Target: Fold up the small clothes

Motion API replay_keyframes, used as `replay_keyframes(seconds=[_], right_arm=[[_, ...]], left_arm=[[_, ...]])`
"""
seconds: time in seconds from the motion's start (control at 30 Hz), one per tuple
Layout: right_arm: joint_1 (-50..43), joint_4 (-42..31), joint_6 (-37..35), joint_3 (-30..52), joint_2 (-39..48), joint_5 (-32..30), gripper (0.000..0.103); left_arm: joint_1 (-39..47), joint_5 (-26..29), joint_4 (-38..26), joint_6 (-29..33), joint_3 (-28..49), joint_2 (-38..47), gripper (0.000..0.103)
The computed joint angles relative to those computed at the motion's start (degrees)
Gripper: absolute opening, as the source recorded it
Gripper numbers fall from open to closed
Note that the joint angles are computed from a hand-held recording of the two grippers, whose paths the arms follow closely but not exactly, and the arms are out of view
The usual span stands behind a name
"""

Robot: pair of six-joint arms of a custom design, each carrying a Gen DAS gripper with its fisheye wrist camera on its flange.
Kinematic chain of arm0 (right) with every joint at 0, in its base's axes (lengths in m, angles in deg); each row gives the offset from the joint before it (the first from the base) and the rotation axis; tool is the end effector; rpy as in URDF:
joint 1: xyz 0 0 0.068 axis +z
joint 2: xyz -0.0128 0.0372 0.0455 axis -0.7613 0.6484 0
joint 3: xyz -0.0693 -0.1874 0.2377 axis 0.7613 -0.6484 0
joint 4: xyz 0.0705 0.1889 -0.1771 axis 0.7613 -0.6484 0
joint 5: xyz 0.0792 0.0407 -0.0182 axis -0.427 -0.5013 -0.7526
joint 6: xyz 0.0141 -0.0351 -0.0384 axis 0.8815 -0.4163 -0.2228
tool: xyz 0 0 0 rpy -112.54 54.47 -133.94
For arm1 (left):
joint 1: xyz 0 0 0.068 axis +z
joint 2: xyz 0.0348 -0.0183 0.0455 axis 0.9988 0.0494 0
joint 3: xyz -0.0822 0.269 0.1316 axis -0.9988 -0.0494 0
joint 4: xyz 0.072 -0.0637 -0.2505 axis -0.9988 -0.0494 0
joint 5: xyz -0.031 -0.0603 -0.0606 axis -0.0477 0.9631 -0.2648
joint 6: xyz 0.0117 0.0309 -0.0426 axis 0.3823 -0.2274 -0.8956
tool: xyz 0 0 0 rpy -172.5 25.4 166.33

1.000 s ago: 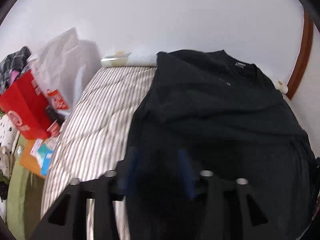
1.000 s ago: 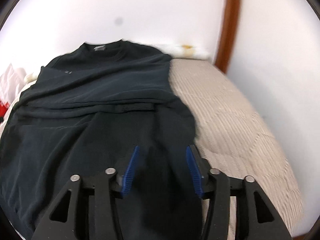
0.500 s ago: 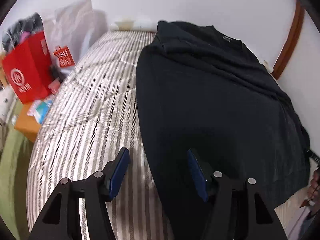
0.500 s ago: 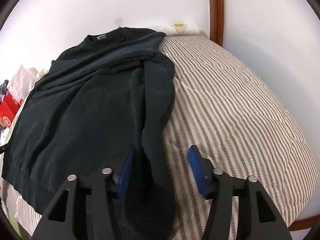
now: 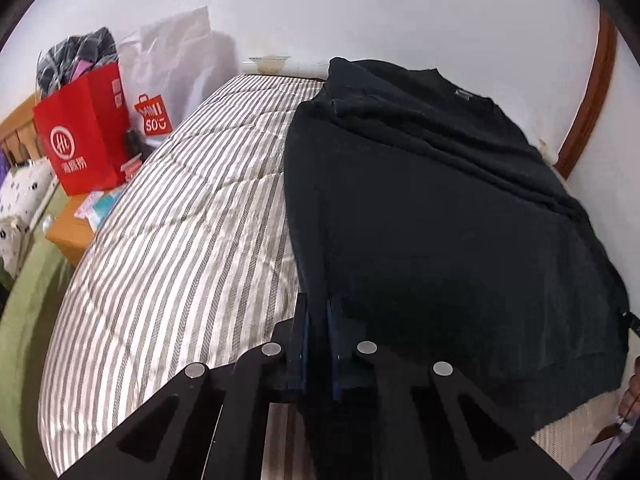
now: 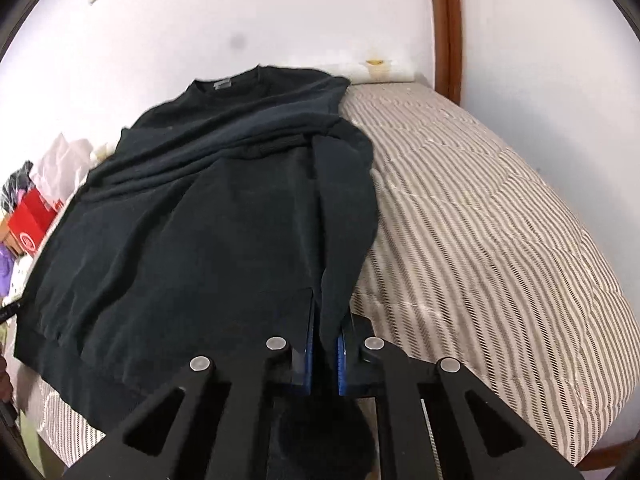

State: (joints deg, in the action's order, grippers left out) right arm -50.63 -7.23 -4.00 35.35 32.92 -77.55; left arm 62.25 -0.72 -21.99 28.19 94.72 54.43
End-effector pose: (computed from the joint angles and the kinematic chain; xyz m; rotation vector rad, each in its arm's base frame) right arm 0.2646 -0.0003 0.1675 0.0031 2.3707 0.1602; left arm 0.2242 -0.0893 0.1753 -0.4799 2.4008 0.0080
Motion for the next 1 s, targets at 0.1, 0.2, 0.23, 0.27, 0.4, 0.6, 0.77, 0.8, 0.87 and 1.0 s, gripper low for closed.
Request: replay_keyframes(seconds=[0.1, 0.2, 0.23, 0.27, 0.4, 0.6, 0.77, 0.8, 0.87, 1.0], right_arm=[[-2.7, -1.1, 0.0, -0.1, -0.9, -2.9, 0.008], [-3.3, -2.3, -0.8, 0.0, -1.7, -2.8, 0.008], [-3.1, -2.4, -1.3, -0.3, -2.5, -2.0, 0.008], [-2.8, -2.6, -1.7, -0.6, -3.1, -1.5, 0.008], [-3.2, -3.8, -3.7, -3.2, -7.0, -1.2, 0.008], [-3.7, -4.9, -6.4, -5.2, -8.8, -0.6, 0.009], [-4.6, -6.2, -5.9, -5.6, -9.2, -1.6, 0.022], [-4.8, -6.1, -6.4, -6.0, -9.3, -1.9, 0.027], [-4.6, -5.8, -6.7, -7.0, -9.5, -2.2, 0.035], [-5.0, -3.8, -6.7, -8.5, -10.0, -3.8, 0.046]], left_arm=[[-1.7, 0.2, -0.9, -1.5, -1.4, -2.5, 0.008], [-5.0, -0.9, -2.9, -3.5, -2.5, -5.1, 0.008], [-6.2, -1.7, -3.6, -4.0, -2.8, -6.0, 0.008], [-8.0, -2.8, -4.8, -5.1, -3.1, -7.0, 0.008], [-12.4, -4.3, -8.6, -8.8, -4.2, -10.0, 0.008], [-15.3, -2.5, -10.1, -11.1, -7.6, -14.8, 0.008], [-14.9, 1.3, -8.3, -11.8, -11.3, -19.7, 0.011], [-14.2, 2.4, -7.6, -11.4, -11.9, -20.3, 0.013], [-13.6, 4.2, -6.0, -11.4, -13.6, -22.3, 0.017], [-13.2, 6.3, -3.2, -9.1, -14.3, -22.5, 0.035]])
